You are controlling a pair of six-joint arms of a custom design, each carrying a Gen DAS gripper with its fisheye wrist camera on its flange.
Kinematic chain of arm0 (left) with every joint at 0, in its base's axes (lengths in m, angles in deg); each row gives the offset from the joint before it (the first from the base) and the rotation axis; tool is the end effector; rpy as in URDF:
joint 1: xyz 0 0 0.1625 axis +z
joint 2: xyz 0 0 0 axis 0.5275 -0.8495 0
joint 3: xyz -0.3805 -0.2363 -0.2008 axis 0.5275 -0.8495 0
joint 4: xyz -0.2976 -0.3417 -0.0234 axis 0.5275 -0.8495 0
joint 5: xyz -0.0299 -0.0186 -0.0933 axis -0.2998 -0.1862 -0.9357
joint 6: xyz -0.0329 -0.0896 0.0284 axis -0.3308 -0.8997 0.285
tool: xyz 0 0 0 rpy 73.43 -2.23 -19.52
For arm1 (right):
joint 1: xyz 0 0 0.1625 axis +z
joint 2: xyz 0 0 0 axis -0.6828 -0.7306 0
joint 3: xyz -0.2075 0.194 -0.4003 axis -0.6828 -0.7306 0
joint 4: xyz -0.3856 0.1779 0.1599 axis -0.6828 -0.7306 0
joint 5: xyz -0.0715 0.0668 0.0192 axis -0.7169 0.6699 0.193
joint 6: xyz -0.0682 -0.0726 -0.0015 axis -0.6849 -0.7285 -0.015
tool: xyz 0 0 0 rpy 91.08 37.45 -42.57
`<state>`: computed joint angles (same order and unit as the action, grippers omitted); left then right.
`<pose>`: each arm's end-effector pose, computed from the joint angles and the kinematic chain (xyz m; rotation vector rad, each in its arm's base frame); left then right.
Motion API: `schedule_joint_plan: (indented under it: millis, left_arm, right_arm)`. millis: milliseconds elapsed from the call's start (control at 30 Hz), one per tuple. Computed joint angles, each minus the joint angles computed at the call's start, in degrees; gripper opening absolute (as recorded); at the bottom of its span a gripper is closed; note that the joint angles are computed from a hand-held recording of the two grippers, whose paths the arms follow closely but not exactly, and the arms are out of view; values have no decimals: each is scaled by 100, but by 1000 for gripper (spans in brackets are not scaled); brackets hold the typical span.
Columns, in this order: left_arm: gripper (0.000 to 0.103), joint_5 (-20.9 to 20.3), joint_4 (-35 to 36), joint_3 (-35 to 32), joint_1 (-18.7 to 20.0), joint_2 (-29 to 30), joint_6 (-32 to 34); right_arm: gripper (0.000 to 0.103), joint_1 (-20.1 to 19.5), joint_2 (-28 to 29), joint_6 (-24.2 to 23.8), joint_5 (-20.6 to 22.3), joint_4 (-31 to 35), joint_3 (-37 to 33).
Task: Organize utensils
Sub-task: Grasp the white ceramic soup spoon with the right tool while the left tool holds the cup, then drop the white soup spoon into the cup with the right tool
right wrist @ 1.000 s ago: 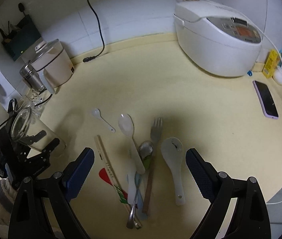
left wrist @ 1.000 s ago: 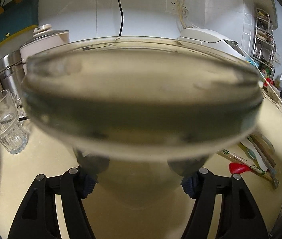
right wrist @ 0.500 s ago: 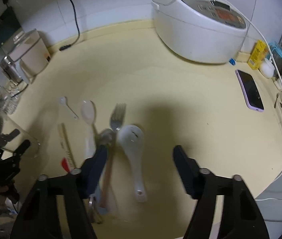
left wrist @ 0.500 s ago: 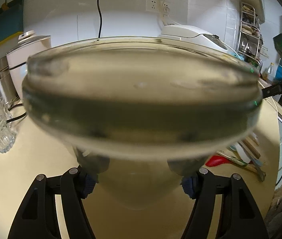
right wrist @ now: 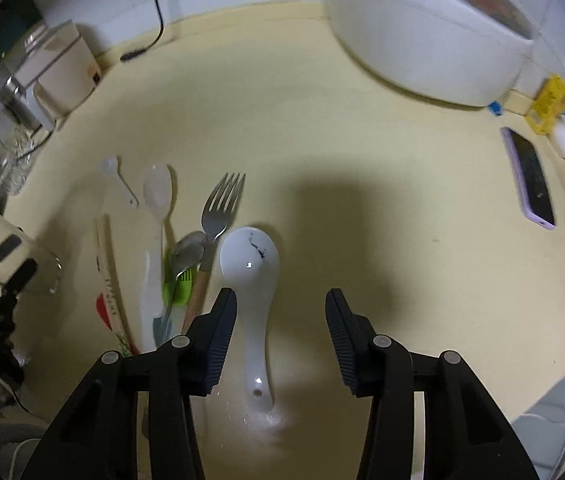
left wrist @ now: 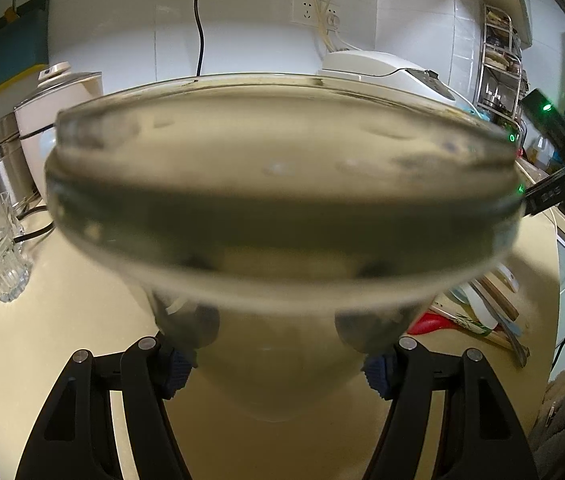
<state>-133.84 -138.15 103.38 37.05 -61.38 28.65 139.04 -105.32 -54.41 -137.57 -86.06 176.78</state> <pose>-0.1585 -0.8287 0.1098 1.4569 2.4135 -0.6111 0.1323 -0.6994 0.1945 -0.2997 -2.2738 0.6526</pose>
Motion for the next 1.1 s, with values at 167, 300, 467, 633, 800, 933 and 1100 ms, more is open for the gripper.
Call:
schedule_joint_plan:
  millis: [167,300,467,633,800,933,1100]
  left_arm:
    - [72,8,1,13,-1,-8,-1]
    - [72,10,6,9,0,-8,-3]
    - [72,7,-8,14,2,-9,-14]
    - [72,6,-6,12,2,-9,-10]
    - [72,2,-1,9,4,-9,-7]
    - [72,0,1,10,4,-9,-8]
    - [72,2,-2,12,2,-9,-9]
  right_arm:
    - [47,-100,262,-125,27,414,-323]
    - [47,-124,450,-264,-172,534,-494]
    - [42,-103,643,-1014,-272,-255,-460]
    - [42,-51,615,-917,-199,-870,-276]
    - [42,230,554,-1163,-176,-2096,-46]
    - [42,566,684,-1870,-298,-3015,-268]
    - [42,881,741,-2578,139,-3477,-714]
